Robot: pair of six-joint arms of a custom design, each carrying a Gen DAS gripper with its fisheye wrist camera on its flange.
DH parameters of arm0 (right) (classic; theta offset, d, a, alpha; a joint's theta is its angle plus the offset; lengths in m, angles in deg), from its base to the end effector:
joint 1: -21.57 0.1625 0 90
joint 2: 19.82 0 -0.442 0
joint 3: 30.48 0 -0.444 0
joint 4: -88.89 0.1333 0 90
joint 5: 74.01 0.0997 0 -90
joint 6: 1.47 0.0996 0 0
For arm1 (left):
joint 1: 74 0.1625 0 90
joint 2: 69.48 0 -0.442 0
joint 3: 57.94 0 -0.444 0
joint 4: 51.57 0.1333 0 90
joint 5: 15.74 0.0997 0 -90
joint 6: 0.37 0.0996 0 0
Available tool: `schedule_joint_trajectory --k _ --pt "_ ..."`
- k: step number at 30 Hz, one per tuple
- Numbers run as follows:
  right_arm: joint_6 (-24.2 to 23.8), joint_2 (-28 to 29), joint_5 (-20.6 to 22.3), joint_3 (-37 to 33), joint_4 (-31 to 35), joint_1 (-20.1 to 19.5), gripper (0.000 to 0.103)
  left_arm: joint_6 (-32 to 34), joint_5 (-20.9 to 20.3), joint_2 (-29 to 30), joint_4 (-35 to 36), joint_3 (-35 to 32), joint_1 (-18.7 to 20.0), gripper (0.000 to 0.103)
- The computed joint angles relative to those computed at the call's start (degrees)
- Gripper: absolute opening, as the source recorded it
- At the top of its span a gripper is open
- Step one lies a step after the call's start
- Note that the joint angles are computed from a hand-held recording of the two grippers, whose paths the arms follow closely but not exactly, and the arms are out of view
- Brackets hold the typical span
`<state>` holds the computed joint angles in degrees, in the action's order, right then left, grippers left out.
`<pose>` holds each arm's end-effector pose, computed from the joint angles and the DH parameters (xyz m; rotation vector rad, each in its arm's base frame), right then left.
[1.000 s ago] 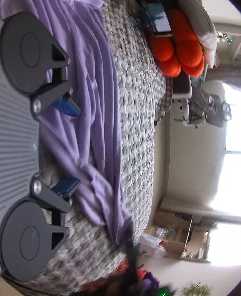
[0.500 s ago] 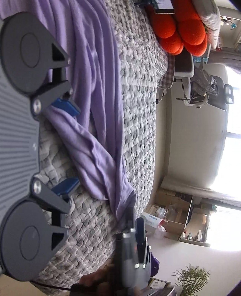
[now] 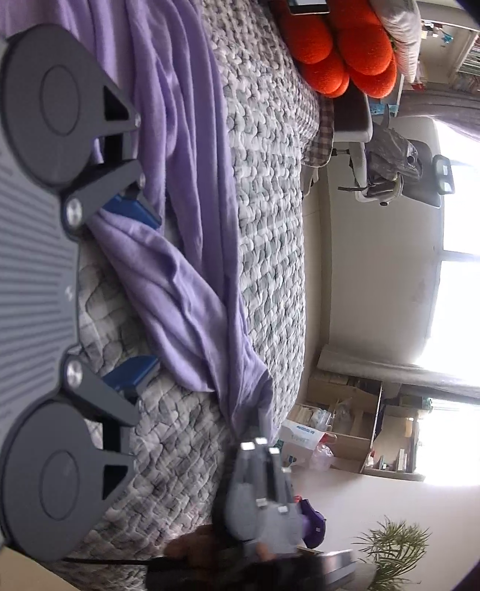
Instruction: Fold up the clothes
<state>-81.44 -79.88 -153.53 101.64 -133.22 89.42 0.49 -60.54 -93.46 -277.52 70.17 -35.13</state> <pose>-0.0453 -0.5128 0.1606 1.1902 -1.9089 0.9762 -0.1968 -0.4206 -0.0955 0.8113 2.3261 -1.0638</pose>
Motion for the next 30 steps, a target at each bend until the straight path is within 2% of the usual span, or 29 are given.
schedule_joint_trajectory --k 4,6,7,8,9,10,11,12,13,15,16,17,18,19,20,22,24,26,27,29,30 --pt "-0.23 1.11 -0.69 -2.95 -0.23 2.05 0.0 -0.23 -0.7 -0.29 -0.24 0.36 0.06 0.076" --pt "-1.5 0.59 0.31 -2.74 0.81 2.16 0.0 -0.41 -1.59 -0.49 -1.02 0.61 0.42 0.076" --pt "-2.4 -0.56 2.34 -1.67 2.4 1.37 0.002 -0.42 -1.9 -0.49 -1.41 0.67 0.57 0.076" --pt "-3.42 -1.84 4.53 -0.52 4.22 0.49 0.013 -0.38 -2.08 -0.42 -1.73 0.68 0.66 0.076" --pt "-4.41 -3.3 6.95 0.96 6.39 -0.68 0.017 -0.34 -2.25 -0.34 -2.05 0.68 0.75 0.076" --pt "-5.46 -3.95 7.51 1.91 7.61 -1.25 0.033 -0.29 -2.42 -0.27 -2.38 0.68 0.84 0.076" --pt "-6.52 -4.48 7.83 2.77 8.71 -1.76 0.057 -0.36 -2.25 -0.2 -2.38 0.62 0.8 0.076" --pt "-7.6 -5.02 8.11 3.61 9.84 -2.26 0.063 -0.63 -1.83 -0.12 -2.08 0.48 0.65 0.076" --pt "-7.98 -4.96 7.69 3.8 10.29 -2.31 0.064 -1.02 -1.39 -0.05 -1.7 0.31 0.48 0.077" --pt "-8.56 -4.7 6.67 3.99 11.03 -2.27 0.06 -1.77 -0.72 -0.01 -1.0 0.04 0.24 0.077" --pt "-7.74 -4.36 5.78 3.44 11.44 -1.9 0.041 -2.15 -0.51 -0.04 -0.73 -0.05 0.17 0.077" --pt "-6.39 -4.07 4.69 2.8 11.93 -1.56 0.016 -2.54 -0.36 -0.09 -0.51 -0.1 0.11 0.077" --pt "-4.94 -3.84 3.95 2.24 12.56 -1.38 0.01 -2.78 -0.28 -0.14 -0.4 -0.11 0.11 0.077" --pt "-3.5 -3.63 3.26 1.69 13.22 -1.21 0.009 -2.91 -0.25 -0.17 -0.39 -0.11 0.14 0.077" --pt "-2.05 -3.41 2.58 1.14 13.91 -1.04 0.002 -3.01 -0.14 -0.15 -0.37 -0.13 0.13 0.077" --pt "-0.92 -3.3 2.46 1.21 12.72 -1.02 0.0 -2.09 0.69 0.29 -0.5 -0.25 -0.25 0.077" --pt "0.13 -3.2 2.39 1.34 11.4 -1.01 0.0 -0.85 1.64 0.82 -0.68 -0.41 -0.69 0.072" --pt "1.88 -2.44 2.48 1.05 7.13 -0.77 0.0 0.83 3.55 1.64 -1.36 -0.5 -1.39 0.052" --pt "2.27 -1.87 2.38 0.58 5.32 -0.36 0.0 1.27 3.6 1.72 -1.88 -0.31 -1.45 0.049" --pt "1.37 -0.89 2.03 -0.72 3.39 0.7 0.0 1.86 3.38 1.65 -2.67 0.12 -1.46 0.035" --pt "0.35 -0.3 1.92 -1.5 2.79 1.25 0.0 1.87 3.18 1.48 -2.78 0.31 -1.38 0.032"
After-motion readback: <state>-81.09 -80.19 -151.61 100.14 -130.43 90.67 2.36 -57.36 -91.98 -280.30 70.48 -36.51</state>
